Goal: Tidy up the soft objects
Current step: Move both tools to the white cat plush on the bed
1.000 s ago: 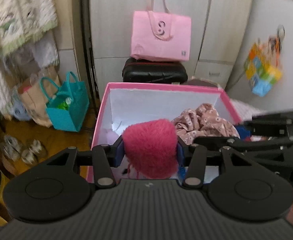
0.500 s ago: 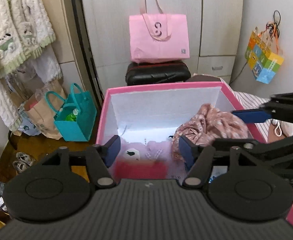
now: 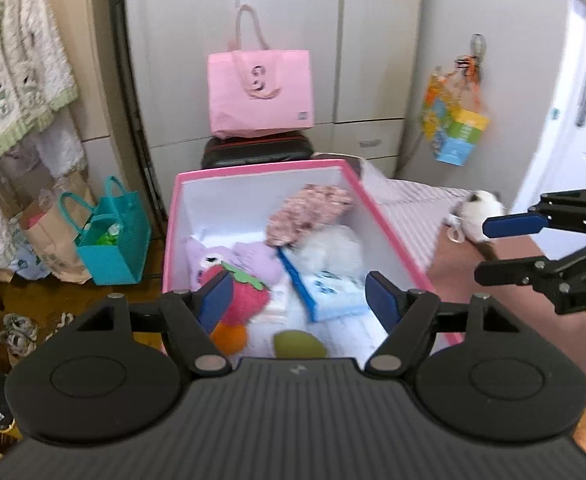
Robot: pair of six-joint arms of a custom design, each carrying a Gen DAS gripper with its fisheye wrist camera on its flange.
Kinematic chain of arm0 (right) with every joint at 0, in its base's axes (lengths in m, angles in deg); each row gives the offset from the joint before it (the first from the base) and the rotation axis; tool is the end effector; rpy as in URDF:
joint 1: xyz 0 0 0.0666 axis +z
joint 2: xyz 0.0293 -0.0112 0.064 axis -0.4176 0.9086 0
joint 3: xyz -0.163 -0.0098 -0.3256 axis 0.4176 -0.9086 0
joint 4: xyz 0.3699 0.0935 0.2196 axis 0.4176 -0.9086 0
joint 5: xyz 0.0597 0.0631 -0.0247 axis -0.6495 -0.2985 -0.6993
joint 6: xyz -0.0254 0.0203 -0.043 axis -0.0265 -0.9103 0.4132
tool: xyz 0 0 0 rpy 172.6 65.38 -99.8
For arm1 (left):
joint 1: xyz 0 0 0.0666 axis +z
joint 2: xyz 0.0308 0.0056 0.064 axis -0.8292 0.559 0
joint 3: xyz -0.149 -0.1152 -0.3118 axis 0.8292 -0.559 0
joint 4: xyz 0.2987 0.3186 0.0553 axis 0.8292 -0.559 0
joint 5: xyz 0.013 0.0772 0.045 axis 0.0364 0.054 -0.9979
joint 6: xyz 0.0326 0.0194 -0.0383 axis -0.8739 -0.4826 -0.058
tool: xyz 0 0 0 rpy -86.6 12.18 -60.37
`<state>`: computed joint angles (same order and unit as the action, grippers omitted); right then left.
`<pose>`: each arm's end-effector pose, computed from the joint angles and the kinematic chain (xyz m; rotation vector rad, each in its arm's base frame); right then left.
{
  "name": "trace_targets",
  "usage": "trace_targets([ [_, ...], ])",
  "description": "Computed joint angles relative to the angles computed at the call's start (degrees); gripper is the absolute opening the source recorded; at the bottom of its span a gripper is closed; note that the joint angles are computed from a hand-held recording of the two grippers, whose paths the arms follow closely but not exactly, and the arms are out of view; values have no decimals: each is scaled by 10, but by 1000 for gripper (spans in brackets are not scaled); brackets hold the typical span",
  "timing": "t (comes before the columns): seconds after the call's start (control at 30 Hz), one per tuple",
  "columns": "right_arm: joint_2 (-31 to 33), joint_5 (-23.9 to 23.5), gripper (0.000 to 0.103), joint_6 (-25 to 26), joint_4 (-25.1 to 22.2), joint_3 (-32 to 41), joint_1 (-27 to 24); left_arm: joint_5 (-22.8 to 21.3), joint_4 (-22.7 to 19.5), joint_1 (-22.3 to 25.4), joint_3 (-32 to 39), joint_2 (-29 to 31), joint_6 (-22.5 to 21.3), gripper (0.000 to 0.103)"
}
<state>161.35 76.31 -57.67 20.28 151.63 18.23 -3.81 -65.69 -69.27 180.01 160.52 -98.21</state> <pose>0.4167 0.3690 0.5792 -0.1936 2.1353 0.2435 0.5350 -0.1409 0.6079 0.8207 2.1204 -0.4178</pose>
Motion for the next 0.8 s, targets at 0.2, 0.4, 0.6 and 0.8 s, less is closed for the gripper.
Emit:
trace_targets([
  [0.2,-59,4,61,-70,-31,-55,25,32,-28,-7,-41,-52,-41,75],
  [0.4,-107,34,63,-113,-64,-108,58,48,-20,-25,-99,-110,-58,75],
  [0.6,-156,65,63,-130,-56,-163,84,101,-15,-52,-131,-138,-45,78],
  [0.8,-202,134,63,-84,-16,-214,109,114,-4,-102,-137,-132,-20,78],
])
